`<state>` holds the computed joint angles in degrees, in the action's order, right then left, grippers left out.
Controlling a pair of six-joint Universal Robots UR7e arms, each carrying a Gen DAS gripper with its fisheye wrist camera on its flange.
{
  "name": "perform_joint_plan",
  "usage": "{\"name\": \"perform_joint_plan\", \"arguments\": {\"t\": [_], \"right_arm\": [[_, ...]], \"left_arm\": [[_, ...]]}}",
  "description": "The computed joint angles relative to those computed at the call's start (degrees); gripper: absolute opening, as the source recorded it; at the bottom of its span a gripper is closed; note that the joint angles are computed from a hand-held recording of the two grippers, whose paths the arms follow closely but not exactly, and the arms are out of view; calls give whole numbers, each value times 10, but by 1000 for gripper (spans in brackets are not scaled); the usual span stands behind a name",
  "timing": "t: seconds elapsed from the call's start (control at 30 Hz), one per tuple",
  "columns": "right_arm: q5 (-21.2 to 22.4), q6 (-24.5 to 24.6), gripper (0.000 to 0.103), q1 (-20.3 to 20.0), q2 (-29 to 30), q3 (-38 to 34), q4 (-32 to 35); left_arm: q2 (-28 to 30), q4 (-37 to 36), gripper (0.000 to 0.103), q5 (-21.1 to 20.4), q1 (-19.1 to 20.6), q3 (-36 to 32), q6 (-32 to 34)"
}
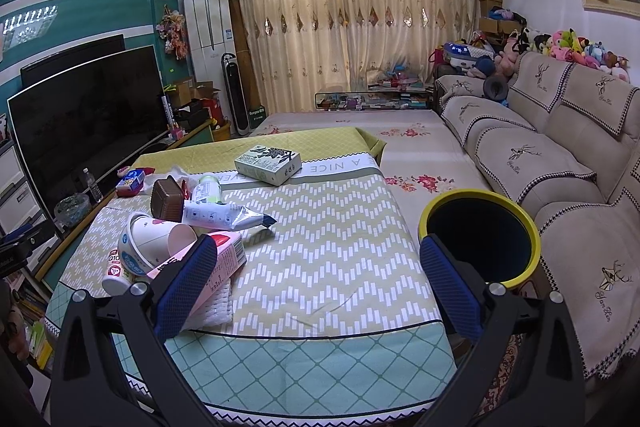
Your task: Collect trash
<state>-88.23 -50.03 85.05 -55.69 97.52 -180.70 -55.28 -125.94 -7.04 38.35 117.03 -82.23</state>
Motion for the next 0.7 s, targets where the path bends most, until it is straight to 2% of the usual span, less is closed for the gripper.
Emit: {"name": "perform_joint_plan", "arguments": {"t": [0.37, 0.6, 0.7], "right_arm": [[3, -2, 97, -1, 4, -1, 2], [0, -11, 97, 5, 18, 2, 12], [2, -12, 97, 10, 30, 3, 15]], "left_arm": [[2, 7, 99, 4, 1, -1, -6], [-10, 79, 99, 7, 1, -5, -69], [-10, 60, 99, 5, 5, -1, -57]]}}
